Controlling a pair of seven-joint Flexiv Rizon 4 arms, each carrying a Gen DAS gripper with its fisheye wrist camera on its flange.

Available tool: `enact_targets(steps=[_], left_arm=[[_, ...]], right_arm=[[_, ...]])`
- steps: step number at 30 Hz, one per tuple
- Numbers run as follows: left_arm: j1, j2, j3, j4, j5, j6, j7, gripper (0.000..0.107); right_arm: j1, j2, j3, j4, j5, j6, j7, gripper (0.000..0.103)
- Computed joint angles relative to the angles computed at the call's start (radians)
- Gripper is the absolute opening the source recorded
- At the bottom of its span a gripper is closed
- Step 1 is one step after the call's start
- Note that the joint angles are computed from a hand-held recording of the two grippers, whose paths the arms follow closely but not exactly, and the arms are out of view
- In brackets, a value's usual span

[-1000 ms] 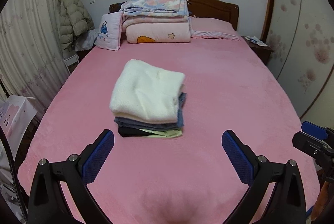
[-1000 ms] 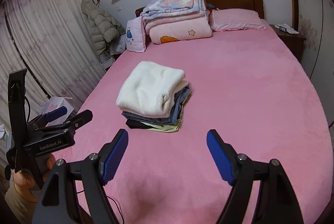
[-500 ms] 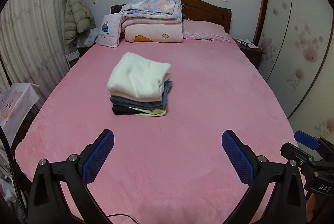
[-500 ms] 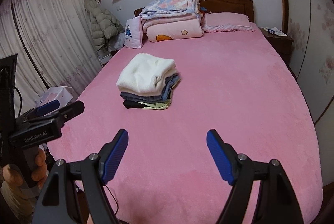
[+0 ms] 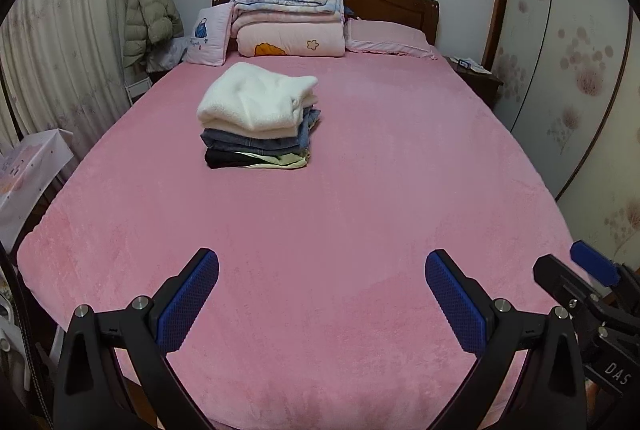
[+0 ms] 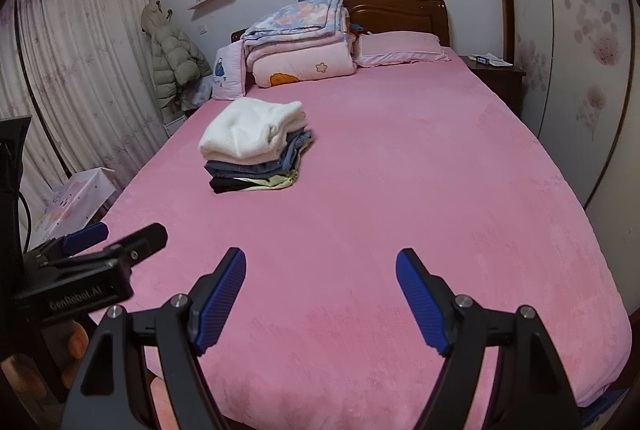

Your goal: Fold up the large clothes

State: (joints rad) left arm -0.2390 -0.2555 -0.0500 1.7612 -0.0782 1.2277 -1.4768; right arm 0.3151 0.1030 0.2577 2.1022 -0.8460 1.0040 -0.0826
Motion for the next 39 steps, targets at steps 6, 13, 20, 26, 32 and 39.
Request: enact_targets(steps=[6, 13, 20, 26, 32, 39], left_arm=[[-0.014, 0.004, 0.007, 0.033, 0.035, 0.030, -0.011, 0.103], [-0.014, 0.004, 0.009, 0.043, 0.048, 0.035, -0.020, 0.103], [-0.024, 0.001, 0.022, 0.035, 0.077, 0.032, -0.041, 0.103], [-0.019, -0.002, 0.017, 0.038, 0.074, 0.027, -0.041, 0.102], [-0.019, -0.005, 0.016, 0.039, 0.073, 0.028, -0.042, 0.102], [-0.018, -0.011, 0.012, 0.046, 0.065, 0.035, -0.034, 0.102]], right_arm=[[0.010, -0.012, 0.005, 0.003, -0.033, -0.043, 0.022, 0.078], [0.024, -0.024, 0.004, 0.011, -0.058, -0.062, 0.041, 0.078], [0.032, -0.032, -0.002, 0.023, -0.066, -0.051, 0.058, 0.078], [0.033, -0.036, -0.004, 0.028, -0.063, -0.041, 0.067, 0.078], [0.031, -0.037, -0.008, 0.034, -0.063, -0.034, 0.075, 0.078], [0.028, -0.040, -0.010, 0.046, -0.072, -0.022, 0.094, 0.078]])
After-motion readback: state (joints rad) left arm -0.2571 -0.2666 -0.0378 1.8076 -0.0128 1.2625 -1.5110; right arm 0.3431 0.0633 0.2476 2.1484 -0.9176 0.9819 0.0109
